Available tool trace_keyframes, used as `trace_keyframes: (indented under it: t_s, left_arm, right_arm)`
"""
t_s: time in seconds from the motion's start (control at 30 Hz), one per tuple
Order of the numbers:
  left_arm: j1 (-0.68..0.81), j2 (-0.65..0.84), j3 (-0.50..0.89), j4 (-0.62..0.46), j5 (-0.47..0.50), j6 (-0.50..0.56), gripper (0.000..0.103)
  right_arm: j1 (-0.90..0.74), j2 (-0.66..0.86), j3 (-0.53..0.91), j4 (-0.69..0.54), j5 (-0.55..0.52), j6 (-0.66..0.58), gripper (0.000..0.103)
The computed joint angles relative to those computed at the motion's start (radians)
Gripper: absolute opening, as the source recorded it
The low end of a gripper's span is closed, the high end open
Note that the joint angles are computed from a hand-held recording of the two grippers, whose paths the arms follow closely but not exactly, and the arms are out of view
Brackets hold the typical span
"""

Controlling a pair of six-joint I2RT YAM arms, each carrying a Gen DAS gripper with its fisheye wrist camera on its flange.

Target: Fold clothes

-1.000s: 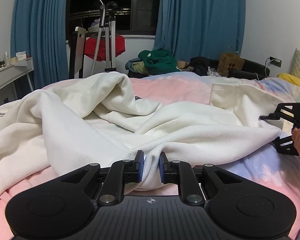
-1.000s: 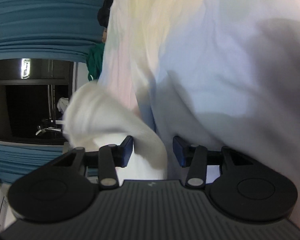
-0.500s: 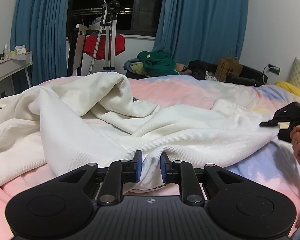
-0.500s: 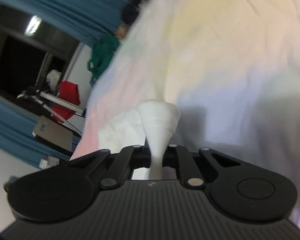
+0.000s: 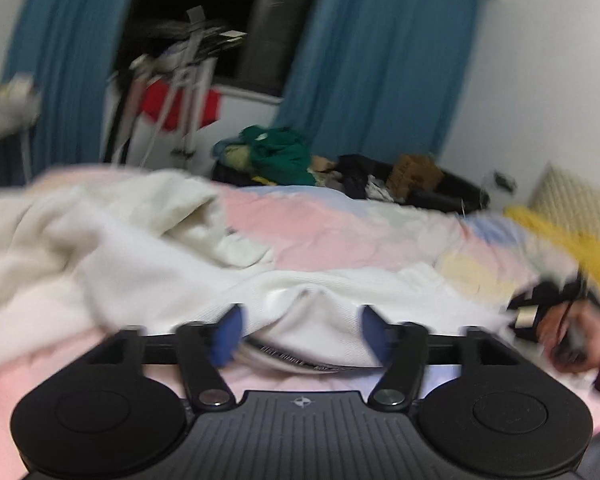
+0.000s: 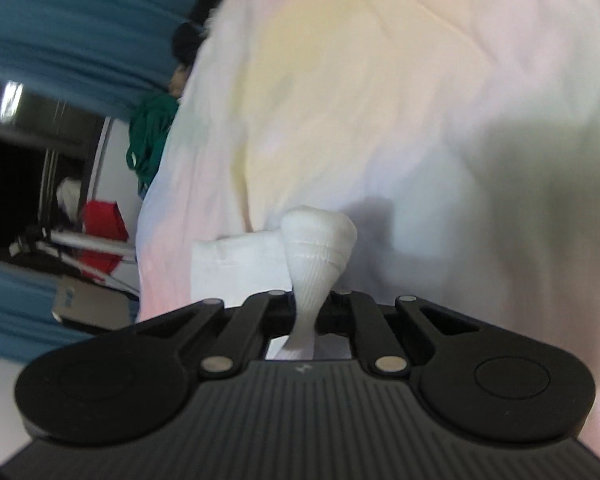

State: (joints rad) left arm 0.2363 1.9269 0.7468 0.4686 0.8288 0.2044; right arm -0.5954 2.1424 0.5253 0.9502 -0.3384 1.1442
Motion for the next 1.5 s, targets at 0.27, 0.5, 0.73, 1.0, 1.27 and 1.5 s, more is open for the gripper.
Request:
trace_keyframes:
  t_s: [0.27,0.5,0.73,1.0,1.27,1.5]
  left_arm:
    - [0.218,0.328,0.431,-0.375,-0.044,-0.651,0.089]
    - [0.211,0.459,0.555,-0.216,-0.151,-1.005,0.089]
    - [0.254,0.519,0.669,-0.282,-0.19,-1.154,0.043]
    - [0.381,0.385,0.776,-0.622,-0.112,-0.843,0.011]
    - [0.57,0.526,1.395,-1.298,-0.058,-0.562,0.009]
    - [0.619,0.752,1.702,-1.534,-0.138,-0.418,0.01]
  right_arm:
    - [-0.003,-0.034,-0.01,0.037,-0.027,0.037,0.005]
    - [-0.023,-0.06,-0.057,0.047,-0.043,0.023,0.005]
    - [0.008,-0.073,-0.095,0.16,0.032,-0.015,0.005]
    - [-0.047,-0.066,-0.14,0.25,0.03,-0.017,0.005]
    - [-0.06,-0.109,-0.209,0.326,0.086,-0.08,0.005]
    - [-0.139,-0.247,-0.192,-0.133,0.007,-0.142,0.005]
